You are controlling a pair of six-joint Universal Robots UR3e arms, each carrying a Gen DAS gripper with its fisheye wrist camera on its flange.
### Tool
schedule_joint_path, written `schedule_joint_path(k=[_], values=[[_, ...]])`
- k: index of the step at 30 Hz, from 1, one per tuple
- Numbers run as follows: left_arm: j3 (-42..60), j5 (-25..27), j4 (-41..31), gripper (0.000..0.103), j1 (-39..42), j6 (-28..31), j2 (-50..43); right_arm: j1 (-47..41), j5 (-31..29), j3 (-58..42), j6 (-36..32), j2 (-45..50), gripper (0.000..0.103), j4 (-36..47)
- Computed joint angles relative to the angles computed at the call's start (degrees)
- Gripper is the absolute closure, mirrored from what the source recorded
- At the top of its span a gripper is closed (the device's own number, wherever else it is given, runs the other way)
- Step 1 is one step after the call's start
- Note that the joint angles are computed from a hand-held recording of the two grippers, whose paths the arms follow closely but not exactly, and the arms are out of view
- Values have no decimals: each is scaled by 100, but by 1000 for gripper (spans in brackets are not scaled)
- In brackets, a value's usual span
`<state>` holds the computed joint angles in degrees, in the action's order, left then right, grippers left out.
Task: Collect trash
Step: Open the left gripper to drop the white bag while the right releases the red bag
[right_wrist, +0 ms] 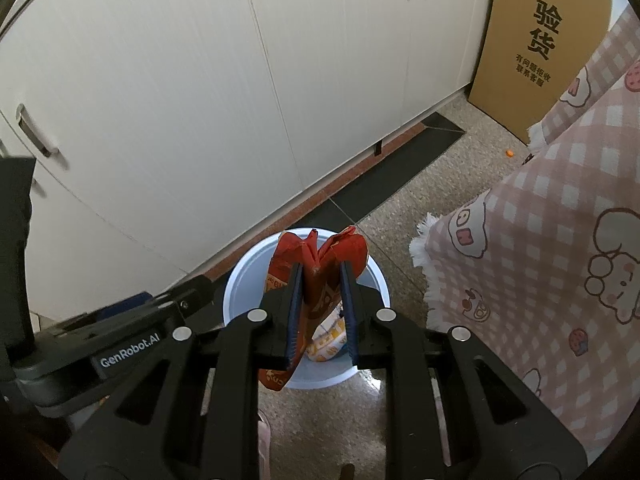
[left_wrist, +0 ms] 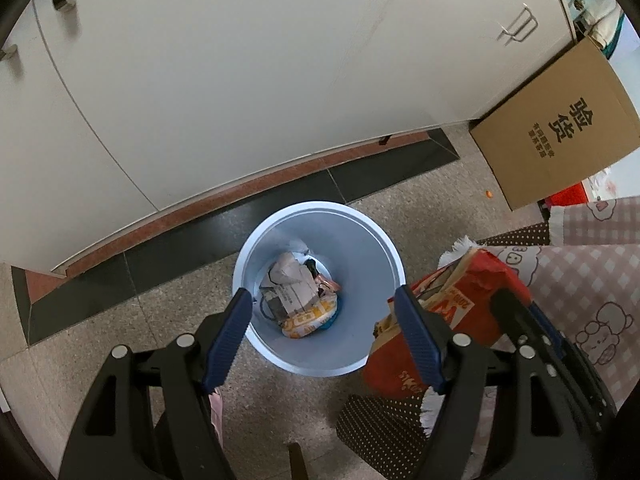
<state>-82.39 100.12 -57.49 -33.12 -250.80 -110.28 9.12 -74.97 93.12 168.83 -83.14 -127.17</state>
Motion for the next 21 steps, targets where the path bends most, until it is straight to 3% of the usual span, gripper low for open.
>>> schedule_joint_path(k=[21], values=[[50, 90, -147, 31, -31, -125, 6, -20, 84, -109, -19, -69, 77, 289]])
